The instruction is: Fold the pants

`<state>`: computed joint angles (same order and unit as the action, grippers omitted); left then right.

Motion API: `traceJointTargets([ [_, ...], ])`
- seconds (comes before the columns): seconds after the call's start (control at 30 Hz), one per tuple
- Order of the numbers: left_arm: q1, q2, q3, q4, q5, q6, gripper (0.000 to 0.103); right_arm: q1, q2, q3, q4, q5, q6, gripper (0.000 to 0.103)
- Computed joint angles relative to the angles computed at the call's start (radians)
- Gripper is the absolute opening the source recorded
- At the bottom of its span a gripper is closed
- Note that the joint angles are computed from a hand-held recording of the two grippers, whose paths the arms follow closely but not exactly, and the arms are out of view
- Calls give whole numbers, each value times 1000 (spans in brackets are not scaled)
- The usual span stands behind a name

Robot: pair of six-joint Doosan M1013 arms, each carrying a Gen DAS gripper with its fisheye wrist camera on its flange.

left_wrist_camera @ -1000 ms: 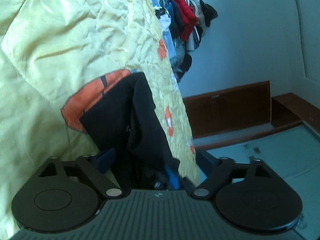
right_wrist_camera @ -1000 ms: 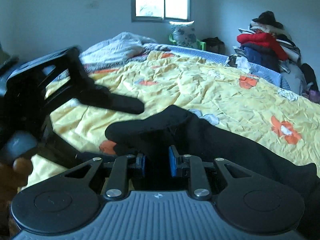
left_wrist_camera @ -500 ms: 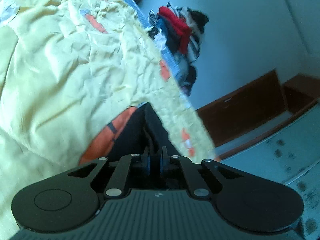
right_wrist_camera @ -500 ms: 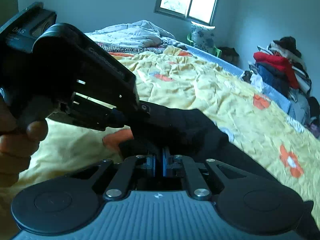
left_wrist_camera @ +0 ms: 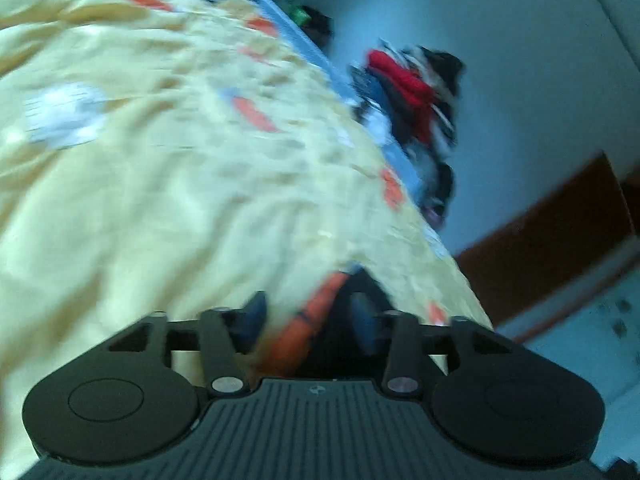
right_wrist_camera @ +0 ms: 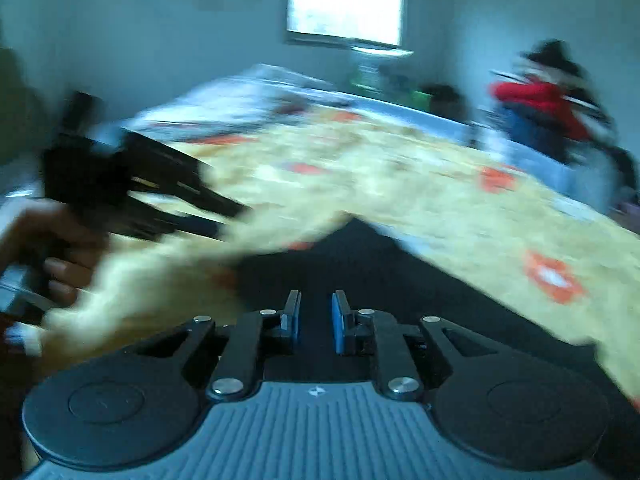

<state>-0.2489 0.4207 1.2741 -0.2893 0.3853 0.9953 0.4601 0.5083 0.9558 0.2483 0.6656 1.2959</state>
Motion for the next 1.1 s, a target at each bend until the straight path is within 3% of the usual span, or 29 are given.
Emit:
traceJointTargets([
  [0.1, -15, 39, -81, -199, 76, 310, 72, -9, 20, -22, -181, 69, 258, 16],
  [0.13, -22, 57, -114, -238, 113, 389, 75, -18, 37, -44, -160, 131, 277, 15],
  [0.17, -29, 74, -145, -259, 149, 449, 75, -29, 38, -36, -115, 141, 272, 16],
  [0.23, -48, 108, -204, -239, 197, 507, 79, -44, 18, -1, -49, 86, 271, 16],
  [0.3, -66, 137, -248, -146, 214, 467, 80, -47, 13, -4, -134, 58, 348, 16],
  [0.37, -76, 172, -301, -82, 240, 435, 81, -51, 28, -39, -258, 78, 424, 16],
  [0.5, -99, 205, -329, 97, 231, 353, 81, -86, 113, -165, -284, 250, 481, 15],
  [0.57, -111, 230, -357, 227, 236, 273, 79, -106, 119, -157, -236, 210, 482, 15],
  [0.67, -115, 232, -367, 281, 245, 234, 76, -116, 146, -214, -215, 248, 518, 16],
  [0.77, -125, 180, -291, 322, 172, 232, 85, -109, 92, -138, -259, 178, 536, 17],
  [0.83, -134, 167, -269, 364, 156, 231, 95, -107, 59, -90, -252, 160, 499, 25],
  [0.93, -146, 191, -289, 422, 191, 235, 95, -100, 44, -45, -254, 174, 485, 45],
  [0.97, -154, 193, -280, 490, 173, 215, 95, -97, 34, -13, -274, 127, 490, 50],
  [1.03, -169, 192, -270, 594, 172, 194, 95, -95, 30, 9, -302, 79, 515, 52],
  [1.1, -171, 178, -247, 615, 149, 206, 95, -84, 34, -10, -378, 109, 607, 53],
])
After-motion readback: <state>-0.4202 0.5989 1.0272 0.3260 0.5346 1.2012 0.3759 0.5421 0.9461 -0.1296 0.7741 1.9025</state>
